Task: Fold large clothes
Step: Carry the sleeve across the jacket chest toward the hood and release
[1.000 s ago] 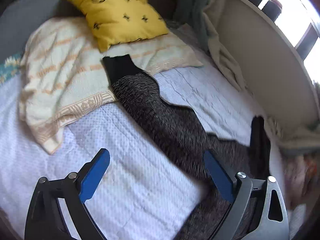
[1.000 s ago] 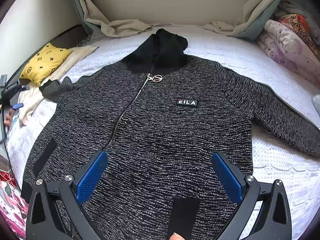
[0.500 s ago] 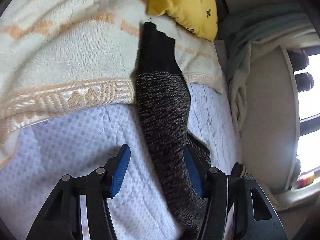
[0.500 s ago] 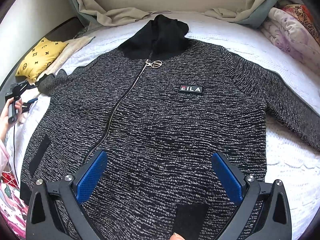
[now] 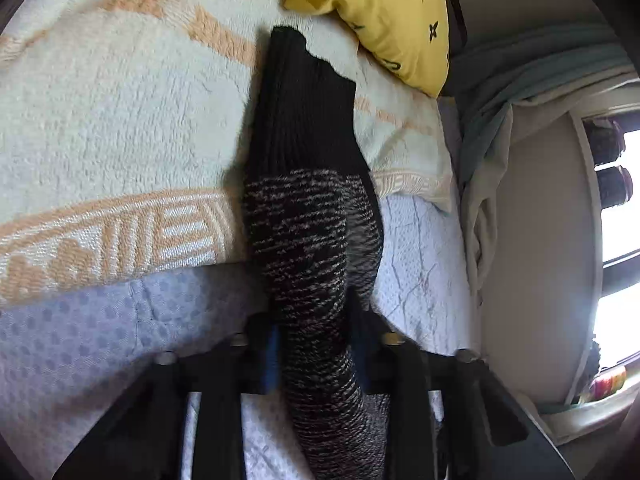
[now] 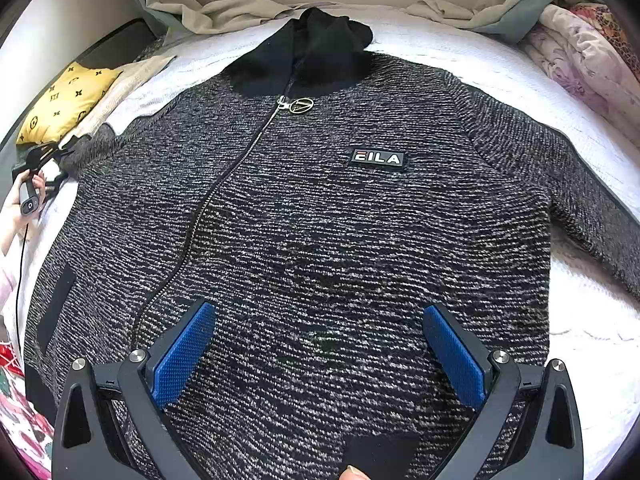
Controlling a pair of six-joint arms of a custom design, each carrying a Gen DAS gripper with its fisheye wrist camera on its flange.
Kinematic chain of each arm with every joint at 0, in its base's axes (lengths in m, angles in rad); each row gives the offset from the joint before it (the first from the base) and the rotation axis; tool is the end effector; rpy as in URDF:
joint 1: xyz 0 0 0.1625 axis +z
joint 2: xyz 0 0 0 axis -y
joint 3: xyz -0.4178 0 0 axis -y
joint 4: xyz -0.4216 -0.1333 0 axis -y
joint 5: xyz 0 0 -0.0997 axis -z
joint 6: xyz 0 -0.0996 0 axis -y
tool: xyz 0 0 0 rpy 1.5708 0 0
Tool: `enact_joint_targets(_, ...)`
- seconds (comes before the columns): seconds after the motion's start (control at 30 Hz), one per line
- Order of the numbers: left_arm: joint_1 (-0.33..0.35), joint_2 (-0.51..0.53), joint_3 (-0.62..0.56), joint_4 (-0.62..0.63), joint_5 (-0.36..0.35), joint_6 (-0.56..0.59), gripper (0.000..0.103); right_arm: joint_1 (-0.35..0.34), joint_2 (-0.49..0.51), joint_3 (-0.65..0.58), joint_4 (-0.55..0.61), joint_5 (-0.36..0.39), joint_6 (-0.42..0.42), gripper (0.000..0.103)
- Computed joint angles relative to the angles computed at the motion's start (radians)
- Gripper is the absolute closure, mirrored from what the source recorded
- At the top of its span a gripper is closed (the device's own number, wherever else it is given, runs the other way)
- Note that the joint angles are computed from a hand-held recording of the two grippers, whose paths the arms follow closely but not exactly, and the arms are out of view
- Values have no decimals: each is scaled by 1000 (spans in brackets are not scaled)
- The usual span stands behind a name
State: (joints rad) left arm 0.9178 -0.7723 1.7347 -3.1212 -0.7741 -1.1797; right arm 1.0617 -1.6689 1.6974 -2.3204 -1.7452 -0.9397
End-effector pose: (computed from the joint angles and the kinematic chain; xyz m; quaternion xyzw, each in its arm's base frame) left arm -0.2397 -0.6499 0.1055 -0.3382 0.8225 -0.4571 0.0141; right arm -0.1522 -0.5107 0.5584 0.1691 -0.9172 0.2092 0.2939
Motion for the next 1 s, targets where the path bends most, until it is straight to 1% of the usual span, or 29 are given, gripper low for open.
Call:
enact_joint_targets(0.07,-5,0,4,-3,10,21,83,2,1,1,-2,-1,-5,0)
enact_joint_targets(0.2,-36,-10,-8,62,73,52,84,4,1,-5,5,4,0,0)
enact_joint_targets(0.27,-60,-11,-28,104,109,76,84,2,-3,-6,7,10,0,0)
enact_joint_targets(0.47,-121,-14,-96,203,161,134,84,0,-21,-1,0,39,-2,0)
enact_joint_targets(0.53,-138,-13,-115,254,187,133,84,-2,-27,0,-8,48,-1,0)
enact_joint_targets(0.6,-157,-3,-153,353,228,111,84,-5,-32,-5,-11,55,5,0)
enact_joint_targets(0.7,-186,8,-178,429,253,84,84,-10,-41,-10,-9,72,16,0)
enact_joint_targets(0.77,-202,30,-213,470,262,98,84,-14,-47,-15,-7,87,22,0)
enact_joint_targets(0.87,-228,102,-317,520,258,183,84,-19,-51,-24,-7,101,32,0)
enact_joint_targets(0.9,-242,113,-321,518,248,207,85,-20,-50,-29,-8,104,39,0)
enact_joint_targets(0.97,-264,178,-399,500,206,306,84,-20,-44,-40,-8,105,53,0)
enact_joint_targets(1.0,-272,201,-425,494,193,336,85,-21,-42,-45,-7,105,60,0)
